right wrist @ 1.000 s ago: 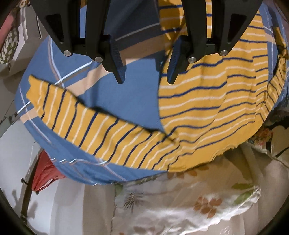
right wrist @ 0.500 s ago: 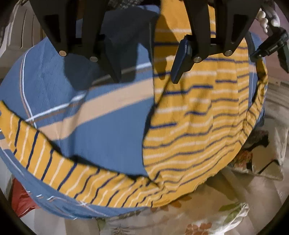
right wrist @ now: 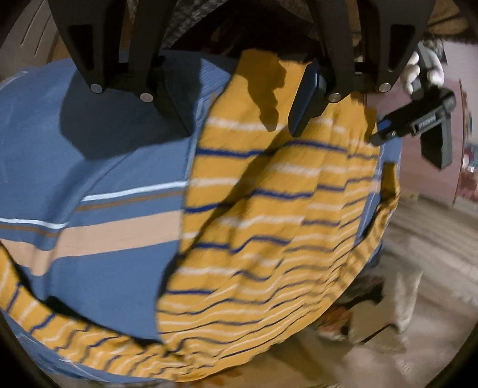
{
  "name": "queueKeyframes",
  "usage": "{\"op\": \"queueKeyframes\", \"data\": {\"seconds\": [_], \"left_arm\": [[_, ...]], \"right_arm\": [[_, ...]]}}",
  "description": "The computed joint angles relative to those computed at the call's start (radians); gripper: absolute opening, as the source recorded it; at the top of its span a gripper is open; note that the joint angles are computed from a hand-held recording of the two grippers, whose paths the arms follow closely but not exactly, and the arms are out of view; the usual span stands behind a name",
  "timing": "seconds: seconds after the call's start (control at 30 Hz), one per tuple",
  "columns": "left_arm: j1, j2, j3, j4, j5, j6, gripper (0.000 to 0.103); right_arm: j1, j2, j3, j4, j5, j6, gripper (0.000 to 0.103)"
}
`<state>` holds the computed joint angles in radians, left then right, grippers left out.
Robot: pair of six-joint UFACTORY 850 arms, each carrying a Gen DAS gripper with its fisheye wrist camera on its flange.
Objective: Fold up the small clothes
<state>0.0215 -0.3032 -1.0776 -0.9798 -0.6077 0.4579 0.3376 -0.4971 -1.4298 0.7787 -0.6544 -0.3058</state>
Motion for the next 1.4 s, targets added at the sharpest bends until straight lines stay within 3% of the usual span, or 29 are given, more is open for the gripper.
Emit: {"op": "queueKeyframes", "data": {"seconds": [0.1, 0.13, 0.17, 0.2, 0.27, 0.53, 0.67, 0.77, 0.8, 0.83, 0.9, 0.97, 1.1, 1.17, 1.4], "left_arm": [[-0.016, -0.004, -0.001, -0.001, 0.008, -0.006, 0.046], [-0.024, -0.009, -0.01, 0.038, 0.014, -0.043, 0.022], [-0.027, -0.023, -0.027, 0.08, -0.001, -0.084, 0.007], [-0.021, -0.031, -0.035, 0.08, -0.015, -0.114, 0.007], [-0.015, -0.029, -0.035, 0.069, -0.015, -0.138, 0.007], [-0.054, 0.095, 0.048, 0.293, 0.043, -0.35, 0.007], [-0.039, 0.081, 0.063, 0.246, 0.035, -0.32, 0.009], [-0.009, 0.127, 0.095, 0.149, 0.041, -0.195, 0.009], [0.001, 0.149, 0.105, 0.14, 0.051, -0.175, 0.009], [0.011, 0.168, 0.114, 0.14, 0.064, -0.172, 0.009], [0.026, 0.202, 0.119, 0.175, 0.095, -0.221, 0.009], [0.026, 0.217, 0.111, 0.213, 0.126, -0.277, 0.01], [0.015, 0.219, 0.071, 0.236, 0.168, -0.316, 0.018], [0.005, 0.202, 0.041, 0.206, 0.17, -0.286, 0.02], [-0.054, 0.114, -0.072, 0.16, 0.158, -0.223, 0.02]], "right_arm": [[0.012, -0.007, -0.012, -0.03, -0.02, -0.024, 0.067], [0.02, -0.009, -0.017, -0.055, -0.018, -0.017, 0.049], [0.027, -0.01, -0.023, -0.085, -0.018, -0.008, 0.031], [0.032, -0.019, -0.035, -0.116, -0.028, 0.001, 0.01], [0.025, -0.031, -0.046, -0.101, -0.04, -0.008, 0.009], [-0.037, 0.08, 0.101, -0.037, -0.101, -0.102, 0.009], [-0.084, 0.077, 0.116, 0.066, -0.104, -0.161, 0.012], [-0.137, 0.124, 0.156, 0.139, -0.026, -0.169, 0.019], [-0.17, 0.148, 0.177, 0.137, 0.03, -0.129, 0.029], [-0.197, 0.167, 0.195, 0.116, 0.087, -0.076, 0.036], [-0.254, 0.194, 0.233, 0.111, 0.18, 0.022, 0.041], [-0.308, 0.203, 0.263, 0.205, 0.211, 0.035, 0.049], [-0.37, 0.198, 0.299, 0.24, 0.289, 0.172, 0.05], [-0.383, 0.199, 0.308, 0.296, 0.303, 0.154, 0.05], [-0.386, 0.137, 0.237, 0.077, 0.412, 0.419, 0.049]]}}
